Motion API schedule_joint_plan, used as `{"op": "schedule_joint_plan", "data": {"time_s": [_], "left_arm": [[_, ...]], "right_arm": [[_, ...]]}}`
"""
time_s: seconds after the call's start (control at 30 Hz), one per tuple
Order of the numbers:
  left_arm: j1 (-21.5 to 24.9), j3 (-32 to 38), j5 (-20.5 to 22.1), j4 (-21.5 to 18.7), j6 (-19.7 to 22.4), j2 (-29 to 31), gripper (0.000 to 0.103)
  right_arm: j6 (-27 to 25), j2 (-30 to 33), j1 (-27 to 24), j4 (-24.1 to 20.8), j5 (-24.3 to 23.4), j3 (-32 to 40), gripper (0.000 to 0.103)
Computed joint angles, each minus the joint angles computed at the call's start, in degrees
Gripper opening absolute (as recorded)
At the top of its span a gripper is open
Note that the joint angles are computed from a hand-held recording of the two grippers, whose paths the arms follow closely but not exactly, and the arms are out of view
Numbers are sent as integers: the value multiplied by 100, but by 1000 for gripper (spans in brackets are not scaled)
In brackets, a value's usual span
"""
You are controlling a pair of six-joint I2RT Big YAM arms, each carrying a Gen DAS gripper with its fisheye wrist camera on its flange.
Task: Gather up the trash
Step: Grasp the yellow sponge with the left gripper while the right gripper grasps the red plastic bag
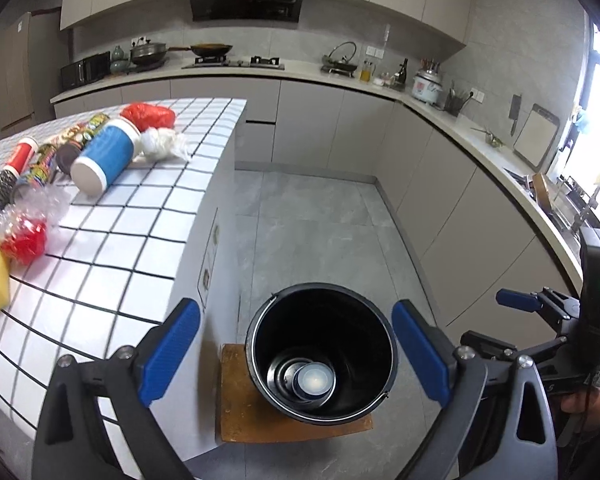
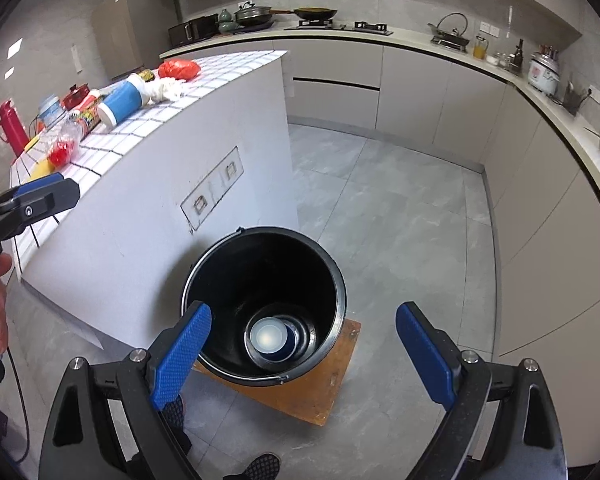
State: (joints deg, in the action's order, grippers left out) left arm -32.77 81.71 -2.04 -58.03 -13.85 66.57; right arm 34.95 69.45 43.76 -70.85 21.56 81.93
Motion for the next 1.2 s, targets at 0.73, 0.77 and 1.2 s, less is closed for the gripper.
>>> {"op": "schedule_joint_plan", "data": {"time_s": [0.73, 0.77, 1.2], "left_arm": [[2489, -325, 211, -165, 488, -659, 98], [2688, -352, 323, -143, 439, -648, 98], [3465, -348, 73, 55, 914, 255, 98]], "right_arm": [[475, 1376, 788, -474, 775, 2105, 95], [473, 1459, 817, -488, 807, 2205, 95], [343, 3503, 984, -1192, 637, 4834, 95]]}}
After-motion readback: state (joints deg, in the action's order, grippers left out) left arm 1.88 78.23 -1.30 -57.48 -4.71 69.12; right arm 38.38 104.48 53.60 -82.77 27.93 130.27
